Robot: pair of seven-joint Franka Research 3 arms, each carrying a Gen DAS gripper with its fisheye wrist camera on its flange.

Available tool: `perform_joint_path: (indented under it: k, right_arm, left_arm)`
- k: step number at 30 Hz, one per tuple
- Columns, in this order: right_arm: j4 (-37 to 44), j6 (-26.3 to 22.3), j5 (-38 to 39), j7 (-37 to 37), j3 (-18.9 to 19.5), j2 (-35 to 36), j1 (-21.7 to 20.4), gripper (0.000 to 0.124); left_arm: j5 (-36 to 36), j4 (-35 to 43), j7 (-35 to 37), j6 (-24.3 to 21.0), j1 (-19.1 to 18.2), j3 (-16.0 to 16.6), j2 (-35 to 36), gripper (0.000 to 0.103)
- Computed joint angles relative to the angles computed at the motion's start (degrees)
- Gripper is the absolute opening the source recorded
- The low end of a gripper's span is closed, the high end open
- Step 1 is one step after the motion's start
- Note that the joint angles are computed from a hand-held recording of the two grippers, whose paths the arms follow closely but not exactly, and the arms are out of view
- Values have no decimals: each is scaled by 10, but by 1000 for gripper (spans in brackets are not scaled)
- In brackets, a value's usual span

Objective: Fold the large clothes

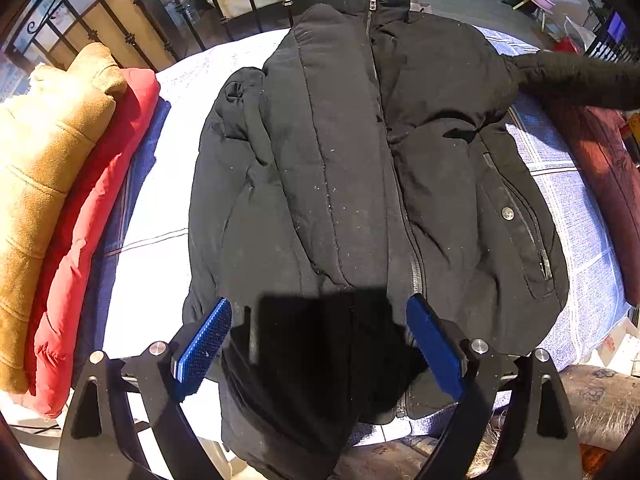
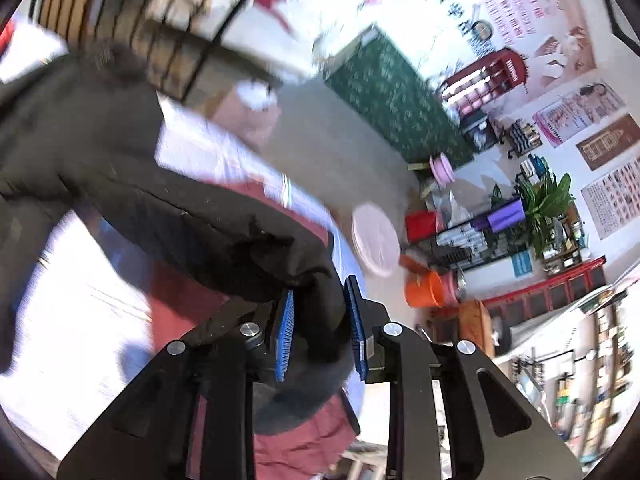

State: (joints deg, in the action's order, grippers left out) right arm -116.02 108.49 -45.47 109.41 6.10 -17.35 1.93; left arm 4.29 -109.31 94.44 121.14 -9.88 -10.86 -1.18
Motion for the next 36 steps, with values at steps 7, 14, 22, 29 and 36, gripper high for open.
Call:
perform_joint_path:
  k: [7,14,22,29,36]
  right_arm:
    - [-74,-34,149,125,-28,-16,-10,78]
    - [-99,-1,185,212,13,-69,6,90]
    - [-89,78,355,278,0,-37,33,90]
    - [-71,84,434,261,15,6,87,90]
    - [-57,85,431,259,12,14,100,90]
  left_arm:
    - [7,-6,1,-3,-4,-3,-7,90]
    - [44,9,-18,-26,-12,-10,19,89]
    - [38,22,-10,-25,-7,-7,44,23]
    - [34,25,7,-4,1,-1,27,6]
    - [89,187,-2,43,35,25,82,5]
